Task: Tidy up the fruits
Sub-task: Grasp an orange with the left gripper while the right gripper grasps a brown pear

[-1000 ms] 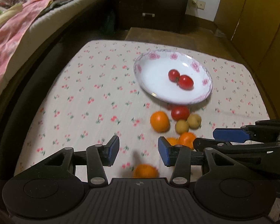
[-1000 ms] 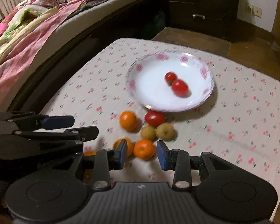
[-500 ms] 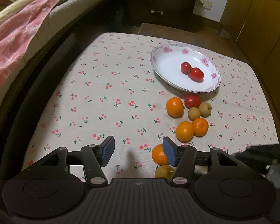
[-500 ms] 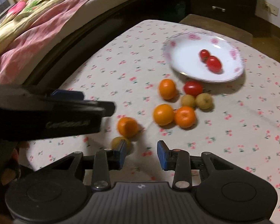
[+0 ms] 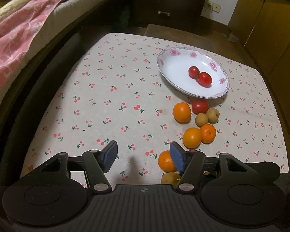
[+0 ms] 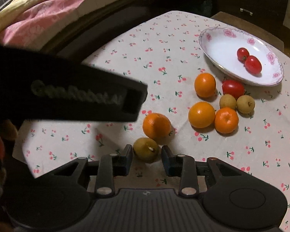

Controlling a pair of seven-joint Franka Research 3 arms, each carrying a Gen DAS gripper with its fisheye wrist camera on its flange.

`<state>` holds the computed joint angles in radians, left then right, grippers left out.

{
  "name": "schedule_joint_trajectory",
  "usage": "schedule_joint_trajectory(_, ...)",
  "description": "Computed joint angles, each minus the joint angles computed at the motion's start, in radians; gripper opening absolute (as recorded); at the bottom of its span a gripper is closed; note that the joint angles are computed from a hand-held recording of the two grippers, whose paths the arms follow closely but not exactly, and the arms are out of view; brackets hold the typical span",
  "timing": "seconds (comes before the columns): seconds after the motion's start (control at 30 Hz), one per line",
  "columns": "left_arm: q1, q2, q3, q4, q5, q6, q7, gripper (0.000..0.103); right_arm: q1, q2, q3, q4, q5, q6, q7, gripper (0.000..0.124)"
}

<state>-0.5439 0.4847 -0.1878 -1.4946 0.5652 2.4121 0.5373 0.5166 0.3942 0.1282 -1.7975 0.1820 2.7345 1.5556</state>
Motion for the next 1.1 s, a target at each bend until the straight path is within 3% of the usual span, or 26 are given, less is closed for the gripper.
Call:
schedule_joint_trajectory(0.13, -0.001, 0.015, -0.002, 0.018, -0.009, -0.008, 0.015, 0.069, -0.003, -0.008, -0.005, -0.021, 0.002, 0.049, 0.010, 0.030)
schedule_joint_trajectory(0.43, 0.004, 0.042, -0.011, 0.048, -0.044, -0.029, 0.048, 0.069, -0.021, -0.069, -0.003, -0.076, 0.020, 0.022, -0.009, 0.029)
schedule_joint_trajectory(0.73, -0.023, 0.099, -0.008, 0.123, -0.068, -0.087, 0.119, 0.061, -0.051, -0.131, -0.012, -0.148, 0.031, 0.026, 0.019, 0.029)
schedule_joint_trajectory(1.1, -0.038, 0.133, -0.014, 0.160, -0.108, -0.091, 0.177, 0.051, -0.057, -0.138, -0.033, -0.169, -0.033, 0.020, 0.107, 0.029)
